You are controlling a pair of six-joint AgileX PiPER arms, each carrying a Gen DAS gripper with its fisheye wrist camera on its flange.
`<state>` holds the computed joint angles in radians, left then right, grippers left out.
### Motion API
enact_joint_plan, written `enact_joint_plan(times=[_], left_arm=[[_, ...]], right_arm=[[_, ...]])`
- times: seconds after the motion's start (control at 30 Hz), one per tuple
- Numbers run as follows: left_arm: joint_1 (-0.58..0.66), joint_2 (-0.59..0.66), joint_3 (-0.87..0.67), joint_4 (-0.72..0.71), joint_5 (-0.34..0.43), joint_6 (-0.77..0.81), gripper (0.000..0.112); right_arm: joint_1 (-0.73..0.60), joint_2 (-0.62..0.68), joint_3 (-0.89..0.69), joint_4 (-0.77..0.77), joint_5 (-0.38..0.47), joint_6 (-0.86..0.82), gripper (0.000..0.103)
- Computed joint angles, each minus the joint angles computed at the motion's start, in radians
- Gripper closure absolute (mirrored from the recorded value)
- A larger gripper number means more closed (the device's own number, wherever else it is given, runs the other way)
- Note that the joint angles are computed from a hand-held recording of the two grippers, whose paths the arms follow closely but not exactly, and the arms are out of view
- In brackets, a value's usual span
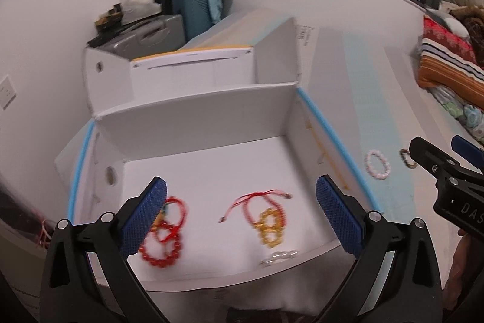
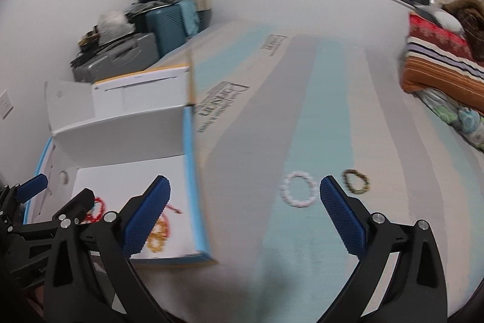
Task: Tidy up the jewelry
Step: 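Move both open tools back over the white and brown bead bracelets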
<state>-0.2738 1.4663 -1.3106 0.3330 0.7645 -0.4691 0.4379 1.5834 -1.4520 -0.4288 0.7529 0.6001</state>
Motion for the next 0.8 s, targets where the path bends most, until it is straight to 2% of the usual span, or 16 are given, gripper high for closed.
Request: enact_joint_plan(times=[0.2,0.4,0.6,0.8], left_arm=[[-0.131,0.095,-0.095,0.065,0.015,-0.093,0.015],[-0.253,0.256,-0.262,0.080,0.044,-0.119,0.015],[-0.331,0.450,-0.492,0.057,0.100,-0.097,0.015],[-0.345,0.620,-0.685,-0.021,0.137,-0.045,0.015]], right_arm=[[-0.181,-0.071,0.080,0.107,-0.054,-0.140,0.008],[-0.394,-0.062,0.102,0.278,-0.106,-0.348,0.008],[-0.557,0.032,0.042,0.427,-0.115,-0.534,0.008],[-0.658,0.151,-0.016,0.517,-0.120,-0.658,0.008]])
